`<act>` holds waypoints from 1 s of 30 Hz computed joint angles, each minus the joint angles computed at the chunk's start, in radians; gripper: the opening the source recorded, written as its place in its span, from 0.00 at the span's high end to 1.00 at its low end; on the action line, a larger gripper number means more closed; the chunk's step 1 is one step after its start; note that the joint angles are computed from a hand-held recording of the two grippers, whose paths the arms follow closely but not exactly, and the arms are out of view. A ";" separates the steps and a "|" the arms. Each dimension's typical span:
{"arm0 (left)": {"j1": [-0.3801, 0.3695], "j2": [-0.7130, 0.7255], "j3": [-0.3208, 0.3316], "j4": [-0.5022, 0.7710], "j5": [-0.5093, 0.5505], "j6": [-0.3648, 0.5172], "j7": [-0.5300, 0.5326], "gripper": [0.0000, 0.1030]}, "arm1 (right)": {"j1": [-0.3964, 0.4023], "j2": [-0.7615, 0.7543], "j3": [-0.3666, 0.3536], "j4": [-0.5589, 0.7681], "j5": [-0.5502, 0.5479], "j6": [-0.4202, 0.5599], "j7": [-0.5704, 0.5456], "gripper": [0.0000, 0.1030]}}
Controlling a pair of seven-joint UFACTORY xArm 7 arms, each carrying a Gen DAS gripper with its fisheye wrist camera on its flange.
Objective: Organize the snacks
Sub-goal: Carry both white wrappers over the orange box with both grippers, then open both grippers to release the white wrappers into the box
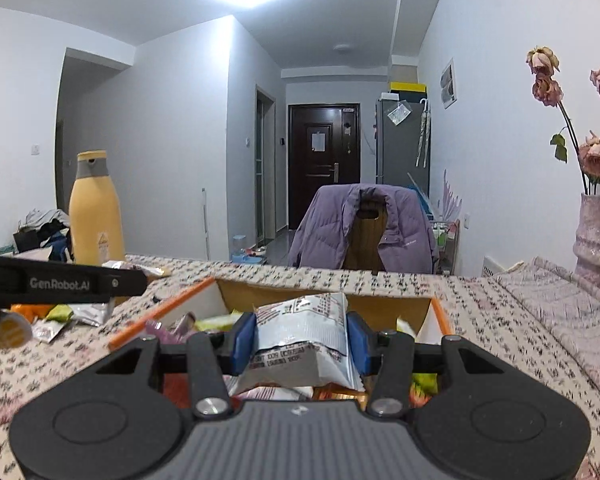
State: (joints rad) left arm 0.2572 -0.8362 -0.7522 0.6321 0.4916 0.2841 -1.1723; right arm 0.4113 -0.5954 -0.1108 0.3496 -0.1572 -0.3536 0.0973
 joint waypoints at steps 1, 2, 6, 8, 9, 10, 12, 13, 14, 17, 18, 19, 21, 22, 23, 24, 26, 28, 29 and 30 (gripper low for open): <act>0.020 0.009 -0.009 0.013 0.006 -0.010 -0.004 0.56 | 0.000 0.018 -0.002 0.018 0.001 -0.004 0.001 0.54; 0.037 0.018 -0.016 0.023 0.010 -0.018 -0.007 0.56 | 0.004 0.035 -0.011 0.034 -0.001 -0.006 0.002 0.54; 0.115 0.060 -0.050 0.066 0.021 -0.048 -0.024 0.56 | 0.002 0.127 -0.016 0.114 -0.006 -0.020 0.018 0.54; 0.162 0.080 -0.072 0.086 0.026 -0.064 -0.039 0.56 | -0.004 0.171 -0.013 0.148 -0.014 -0.031 0.031 0.54; 0.189 0.086 -0.086 0.094 0.030 -0.075 -0.048 0.56 | -0.011 0.199 -0.007 0.167 -0.017 -0.039 0.038 0.54; 0.214 0.089 -0.100 0.099 0.033 -0.083 -0.056 0.56 | -0.021 0.220 0.004 0.180 -0.020 -0.047 0.045 0.54; 0.268 0.087 -0.134 0.108 0.037 -0.099 -0.075 0.56 | -0.041 0.262 0.018 0.200 -0.031 -0.072 0.061 0.54; 0.300 0.081 -0.155 0.111 0.040 -0.112 -0.086 0.56 | -0.052 0.283 0.025 0.208 -0.037 -0.088 0.070 0.54; 0.326 0.072 -0.170 0.107 0.041 -0.134 -0.093 0.56 | -0.057 0.299 0.025 0.211 -0.051 -0.100 0.087 0.54; 0.390 0.058 -0.217 0.096 0.026 -0.193 -0.088 0.56 | -0.050 0.329 -0.012 0.219 -0.138 -0.116 0.164 0.54; 0.398 0.068 -0.226 0.095 0.018 -0.200 -0.075 0.56 | -0.063 0.336 -0.004 0.220 -0.149 -0.118 0.171 0.54; 0.404 0.084 -0.234 0.096 0.010 -0.204 -0.058 0.56 | -0.080 0.341 0.013 0.220 -0.149 -0.117 0.172 0.54; 0.413 0.099 -0.246 0.094 -0.009 -0.208 -0.034 0.56 | -0.090 0.353 0.014 0.228 -0.184 -0.106 0.203 0.54; 0.415 0.105 -0.250 0.090 -0.016 -0.213 -0.022 0.56 | -0.094 0.360 0.013 0.231 -0.204 -0.100 0.218 0.54; 0.416 0.107 -0.254 0.088 -0.024 -0.214 -0.014 0.56 | -0.105 0.364 0.022 0.232 -0.210 -0.096 0.221 0.54; 0.419 0.110 -0.258 0.084 -0.031 -0.218 -0.007 0.56 | -0.114 0.367 0.030 0.231 -0.215 -0.092 0.225 0.54; 0.420 0.118 -0.262 0.077 -0.045 -0.229 0.007 0.56 | -0.124 0.373 0.040 0.233 -0.224 -0.087 0.233 0.54; 0.422 0.119 -0.263 0.066 -0.058 -0.248 0.019 0.55 | -0.124 0.374 0.033 0.236 -0.248 -0.079 0.254 0.52; 0.425 0.117 -0.266 0.063 -0.065 -0.253 0.024 0.53 | -0.125 0.374 0.032 0.237 -0.255 -0.076 0.262 0.50; 0.427 0.113 -0.268 0.059 -0.072 -0.258 0.029 0.46 | -0.131 0.374 0.038 0.237 -0.250 -0.073 0.263 0.49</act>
State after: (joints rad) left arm 0.6839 -0.7233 -1.0197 0.6914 0.4194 0.0259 -1.1434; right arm 0.2799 -0.2212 -0.0727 0.5862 -0.4070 -0.4270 0.3599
